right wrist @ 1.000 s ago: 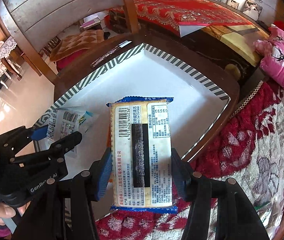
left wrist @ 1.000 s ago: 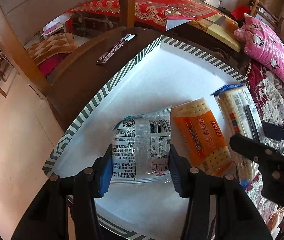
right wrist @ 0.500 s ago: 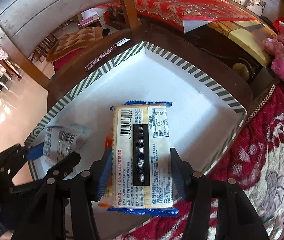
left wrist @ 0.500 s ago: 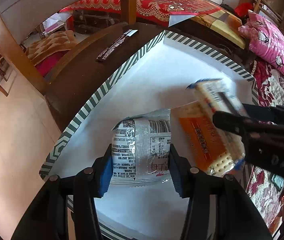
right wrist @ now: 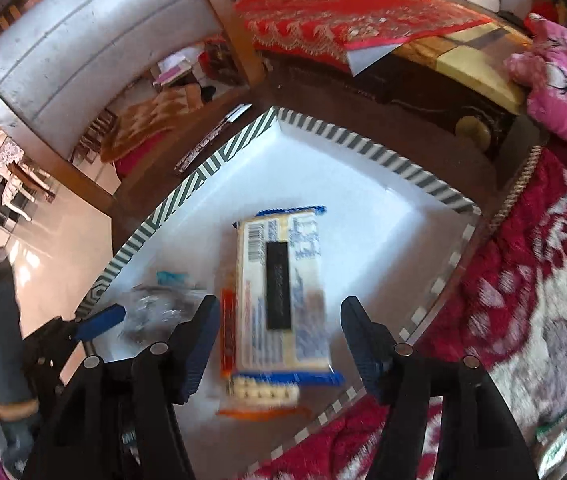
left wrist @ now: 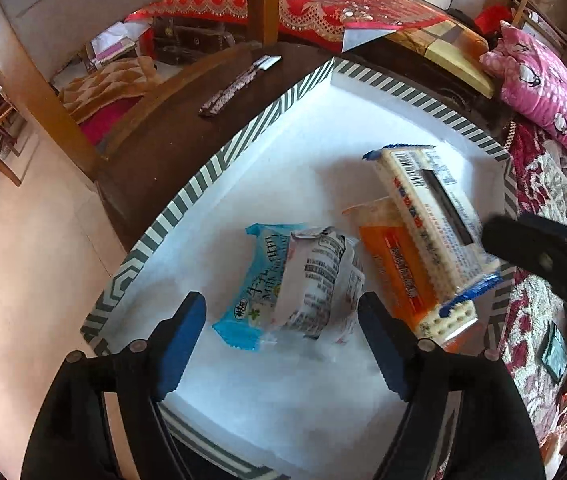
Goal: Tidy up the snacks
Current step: 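Open left tool releasing white packet in tray while right tool releases biscuit bar, then grasp the green packet with left tool while right tool grasps red rose-print packet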
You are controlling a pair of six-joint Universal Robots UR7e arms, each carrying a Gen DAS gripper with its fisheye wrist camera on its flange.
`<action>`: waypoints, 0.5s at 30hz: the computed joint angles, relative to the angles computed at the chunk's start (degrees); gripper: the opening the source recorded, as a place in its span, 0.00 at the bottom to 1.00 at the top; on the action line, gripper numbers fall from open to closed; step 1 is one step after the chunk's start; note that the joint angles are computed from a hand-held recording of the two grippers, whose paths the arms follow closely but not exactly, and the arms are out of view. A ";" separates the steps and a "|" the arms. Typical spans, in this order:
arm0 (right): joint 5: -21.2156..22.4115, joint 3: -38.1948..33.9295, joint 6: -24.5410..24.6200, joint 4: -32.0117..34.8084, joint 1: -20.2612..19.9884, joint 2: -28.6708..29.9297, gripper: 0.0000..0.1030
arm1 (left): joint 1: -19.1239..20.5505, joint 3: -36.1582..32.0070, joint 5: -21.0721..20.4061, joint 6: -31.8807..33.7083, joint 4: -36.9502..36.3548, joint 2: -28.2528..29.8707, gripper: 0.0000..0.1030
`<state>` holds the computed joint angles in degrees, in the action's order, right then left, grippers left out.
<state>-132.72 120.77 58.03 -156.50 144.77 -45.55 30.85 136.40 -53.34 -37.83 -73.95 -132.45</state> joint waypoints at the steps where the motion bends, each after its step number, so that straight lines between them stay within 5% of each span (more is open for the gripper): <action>1: -0.35 0.53 1.24 0.60 1.07 -0.66 0.66 | -1.54 -0.21 -0.02 -1.13 1.43 -0.78 0.77; 8: -3.06 4.04 11.54 5.92 7.59 -5.27 0.69 | -11.55 -1.61 -2.12 -7.62 8.74 -4.10 0.81; 15: -2.17 6.51 26.57 19.20 14.17 -10.77 0.70 | -22.36 -1.22 -8.27 -12.99 12.25 -5.51 0.84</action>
<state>-134.89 127.29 84.60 -137.29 158.94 -56.32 8.49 135.18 -61.61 -50.82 -61.70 -137.96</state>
